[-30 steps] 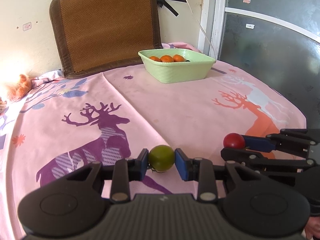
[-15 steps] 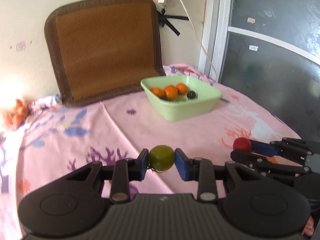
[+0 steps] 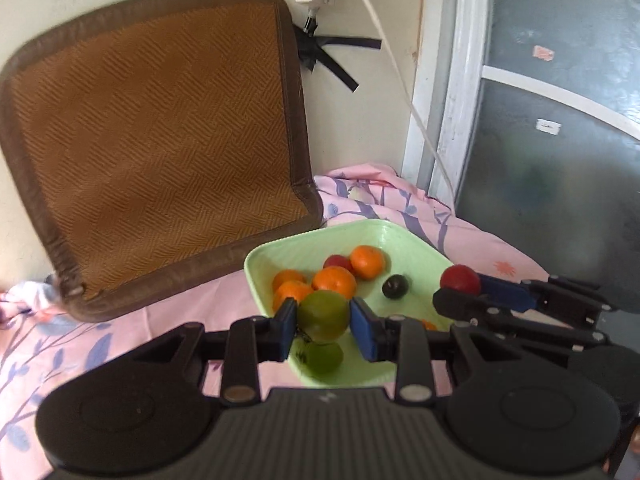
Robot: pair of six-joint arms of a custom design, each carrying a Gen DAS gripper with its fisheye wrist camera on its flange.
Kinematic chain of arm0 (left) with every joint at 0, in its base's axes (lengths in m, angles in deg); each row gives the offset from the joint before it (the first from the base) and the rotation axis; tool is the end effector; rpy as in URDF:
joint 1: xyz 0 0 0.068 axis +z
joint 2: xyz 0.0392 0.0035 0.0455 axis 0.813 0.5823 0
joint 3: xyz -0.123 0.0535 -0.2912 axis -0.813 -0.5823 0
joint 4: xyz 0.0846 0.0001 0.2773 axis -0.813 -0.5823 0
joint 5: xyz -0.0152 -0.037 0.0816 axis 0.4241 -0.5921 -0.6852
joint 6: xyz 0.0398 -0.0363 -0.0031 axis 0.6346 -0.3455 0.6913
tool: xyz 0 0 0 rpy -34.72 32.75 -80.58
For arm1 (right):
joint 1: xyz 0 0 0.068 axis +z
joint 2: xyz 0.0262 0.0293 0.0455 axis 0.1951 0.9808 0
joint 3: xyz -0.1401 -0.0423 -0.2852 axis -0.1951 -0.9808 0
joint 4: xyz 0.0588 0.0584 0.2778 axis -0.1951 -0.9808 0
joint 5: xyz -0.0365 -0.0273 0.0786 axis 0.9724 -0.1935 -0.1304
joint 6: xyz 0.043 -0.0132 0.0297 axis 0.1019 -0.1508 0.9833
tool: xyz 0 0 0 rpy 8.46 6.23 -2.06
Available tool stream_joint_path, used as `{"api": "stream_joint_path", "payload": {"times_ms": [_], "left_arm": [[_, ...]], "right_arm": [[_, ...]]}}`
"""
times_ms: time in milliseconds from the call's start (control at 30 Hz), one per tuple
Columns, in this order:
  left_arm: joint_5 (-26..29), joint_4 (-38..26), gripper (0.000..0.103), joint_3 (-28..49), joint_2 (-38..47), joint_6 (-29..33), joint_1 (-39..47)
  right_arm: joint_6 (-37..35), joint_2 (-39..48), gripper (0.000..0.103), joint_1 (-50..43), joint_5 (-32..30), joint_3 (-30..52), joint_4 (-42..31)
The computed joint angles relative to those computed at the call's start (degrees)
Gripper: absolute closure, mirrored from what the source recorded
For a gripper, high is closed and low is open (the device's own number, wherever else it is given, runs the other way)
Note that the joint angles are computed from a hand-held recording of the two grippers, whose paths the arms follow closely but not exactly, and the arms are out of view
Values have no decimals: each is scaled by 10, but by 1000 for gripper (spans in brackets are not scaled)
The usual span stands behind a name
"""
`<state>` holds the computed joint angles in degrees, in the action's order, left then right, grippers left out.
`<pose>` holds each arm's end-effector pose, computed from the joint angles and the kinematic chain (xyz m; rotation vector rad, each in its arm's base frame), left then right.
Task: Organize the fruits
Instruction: 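Open both tools to drop the green and red tomatoes into the bowl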
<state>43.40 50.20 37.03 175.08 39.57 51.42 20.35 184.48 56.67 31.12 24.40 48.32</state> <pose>0.3373 -0.0326 0.1045 0.5980 2.1526 -0.3709 0.2341 0.2059 0.0610 0.1246 1.9627 0.1537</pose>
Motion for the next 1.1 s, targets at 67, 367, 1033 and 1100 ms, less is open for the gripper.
{"api": "stream_joint_path", "payload": {"times_ms": [67,367,1033,1100], "left_arm": [[-7,-19,74,41,38,-10,-11],[-32,-22,63,96,107,-32,-35],[-2,111,12,-205,-162,9,75],[12,112,7,-234,-187,26,100]], "right_arm": [[-8,19,72,-24,-25,18,-2],[-7,65,68,-77,-92,57,-4],[267,-3,45,145,209,1,-125],[330,-13,44,178,225,16,-204]]}}
